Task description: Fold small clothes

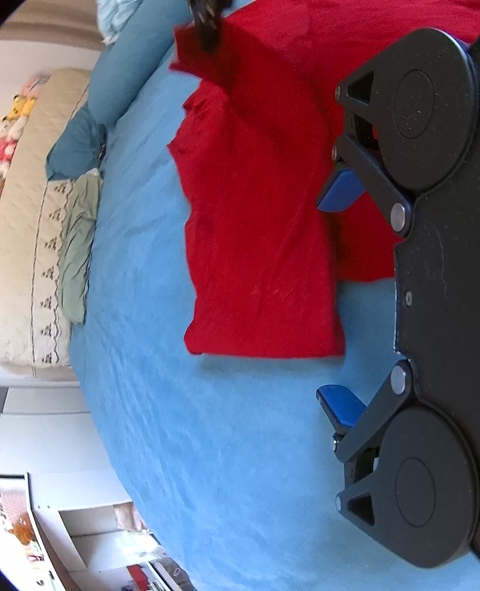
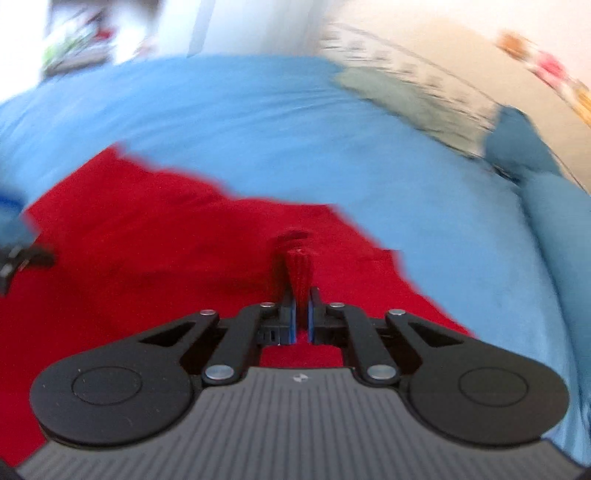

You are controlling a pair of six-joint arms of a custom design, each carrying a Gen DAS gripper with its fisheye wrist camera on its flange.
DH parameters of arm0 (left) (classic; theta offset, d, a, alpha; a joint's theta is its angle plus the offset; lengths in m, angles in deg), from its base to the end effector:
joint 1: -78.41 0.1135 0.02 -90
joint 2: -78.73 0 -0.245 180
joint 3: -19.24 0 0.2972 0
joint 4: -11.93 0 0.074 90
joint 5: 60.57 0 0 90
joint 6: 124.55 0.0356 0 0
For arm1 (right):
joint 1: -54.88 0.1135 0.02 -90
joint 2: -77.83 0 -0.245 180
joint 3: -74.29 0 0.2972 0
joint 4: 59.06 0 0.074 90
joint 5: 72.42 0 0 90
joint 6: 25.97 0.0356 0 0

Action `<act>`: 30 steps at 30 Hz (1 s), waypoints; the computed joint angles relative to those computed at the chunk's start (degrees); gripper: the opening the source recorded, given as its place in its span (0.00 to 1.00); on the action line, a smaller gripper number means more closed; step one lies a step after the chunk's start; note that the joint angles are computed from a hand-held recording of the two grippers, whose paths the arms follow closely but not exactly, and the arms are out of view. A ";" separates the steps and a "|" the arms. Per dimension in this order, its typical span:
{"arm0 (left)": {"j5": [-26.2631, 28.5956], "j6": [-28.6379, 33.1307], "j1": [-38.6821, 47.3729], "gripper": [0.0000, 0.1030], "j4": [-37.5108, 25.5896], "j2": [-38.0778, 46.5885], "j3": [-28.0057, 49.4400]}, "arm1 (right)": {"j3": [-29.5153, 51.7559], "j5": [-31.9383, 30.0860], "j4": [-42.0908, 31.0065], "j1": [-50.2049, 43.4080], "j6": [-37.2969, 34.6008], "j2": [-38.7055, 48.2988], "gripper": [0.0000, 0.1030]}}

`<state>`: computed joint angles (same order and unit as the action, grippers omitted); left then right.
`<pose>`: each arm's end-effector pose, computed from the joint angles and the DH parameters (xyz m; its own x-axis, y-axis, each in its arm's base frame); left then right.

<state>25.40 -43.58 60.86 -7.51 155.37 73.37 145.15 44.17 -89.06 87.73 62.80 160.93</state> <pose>0.3053 -0.0939 0.1649 -0.6689 0.0473 -0.7419 0.1478 0.9865 -0.0703 0.3105 0.1815 0.2226 -0.5602 -0.3846 -0.7337 -0.2188 0.9229 -0.3167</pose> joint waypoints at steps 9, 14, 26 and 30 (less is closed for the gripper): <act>-1.02 -3.16 0.70 0.98 -1.28 6.96 5.80 | -8.04 -4.74 -1.41 -18.19 8.38 -12.44 0.20; -6.07 -2.46 -1.02 0.99 -3.07 8.91 7.54 | -16.33 -9.97 1.52 -22.35 14.08 -16.25 0.20; -4.64 -0.54 -0.83 0.98 -3.45 4.48 3.71 | -27.01 -10.61 1.39 -26.73 15.98 -26.32 0.84; -3.90 -0.16 -2.08 0.98 -3.33 2.66 2.49 | -30.78 -8.74 6.32 -21.97 12.25 -32.02 1.00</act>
